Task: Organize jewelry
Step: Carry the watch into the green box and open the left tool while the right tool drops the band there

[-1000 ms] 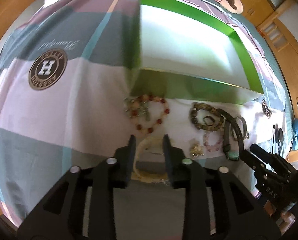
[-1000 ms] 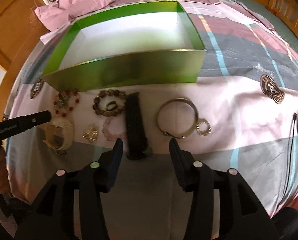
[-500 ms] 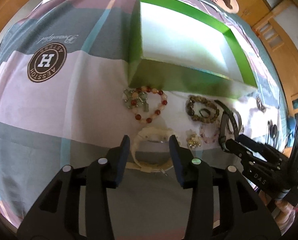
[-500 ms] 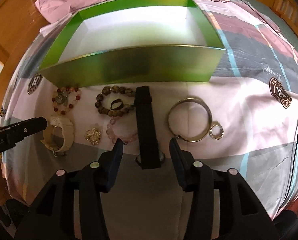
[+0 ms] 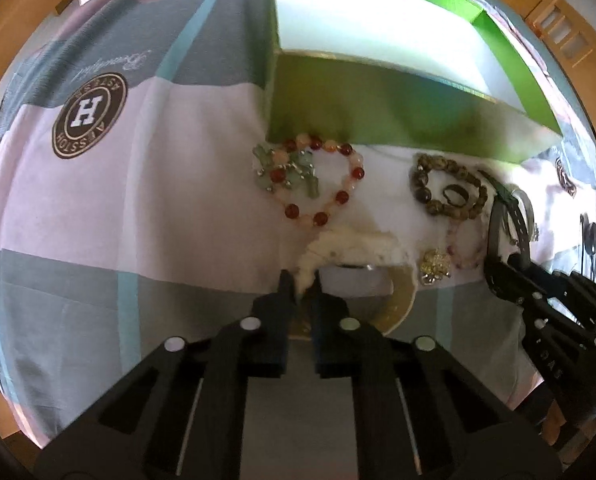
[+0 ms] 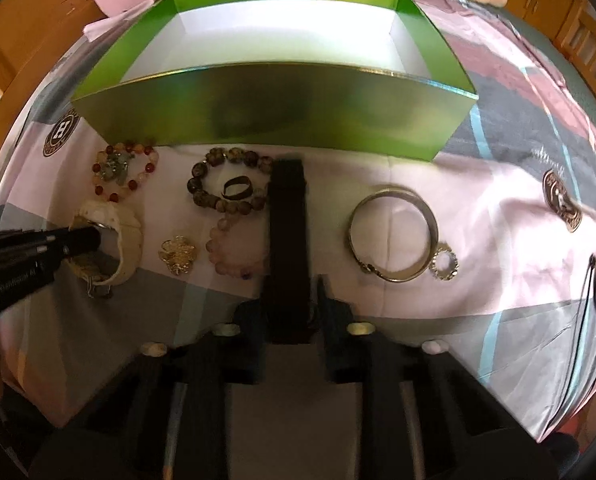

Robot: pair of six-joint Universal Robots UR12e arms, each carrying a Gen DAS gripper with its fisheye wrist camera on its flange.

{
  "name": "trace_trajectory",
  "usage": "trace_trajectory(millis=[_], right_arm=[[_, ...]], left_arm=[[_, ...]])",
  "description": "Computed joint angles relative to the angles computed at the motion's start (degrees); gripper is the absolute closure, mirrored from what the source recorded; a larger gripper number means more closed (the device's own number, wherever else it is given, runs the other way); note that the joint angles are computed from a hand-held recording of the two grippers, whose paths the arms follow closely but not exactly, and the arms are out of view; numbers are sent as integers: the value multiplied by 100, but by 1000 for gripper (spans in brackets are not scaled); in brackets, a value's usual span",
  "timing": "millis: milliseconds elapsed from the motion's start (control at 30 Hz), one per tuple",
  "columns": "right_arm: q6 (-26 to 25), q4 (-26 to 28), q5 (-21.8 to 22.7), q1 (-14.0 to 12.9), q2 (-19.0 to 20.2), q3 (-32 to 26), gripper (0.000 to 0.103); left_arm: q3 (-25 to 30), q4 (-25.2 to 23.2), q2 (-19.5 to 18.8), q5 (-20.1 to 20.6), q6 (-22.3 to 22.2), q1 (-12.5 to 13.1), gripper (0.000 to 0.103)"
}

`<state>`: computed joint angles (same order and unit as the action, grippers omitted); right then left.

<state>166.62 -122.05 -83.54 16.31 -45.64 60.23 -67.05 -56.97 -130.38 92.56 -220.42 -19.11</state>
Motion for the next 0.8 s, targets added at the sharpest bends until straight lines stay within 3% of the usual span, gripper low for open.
trace_trajectory(millis=[433, 600, 733, 800], right_arm=[[212, -370, 739, -207, -271, 120, 85], [453, -585, 1121, -275, -82, -352, 85], [556, -789, 1152, -280, 282, -986, 85], [612, -617, 1158, -275, 571, -1452, 85]], left_arm=[[-436, 1146, 381, 171, 20, 32, 95], [-13, 1413, 248, 274, 367, 78, 95], [793, 1114, -183, 487, 625, 131, 95], [1222, 821, -453, 501, 631, 166, 95]])
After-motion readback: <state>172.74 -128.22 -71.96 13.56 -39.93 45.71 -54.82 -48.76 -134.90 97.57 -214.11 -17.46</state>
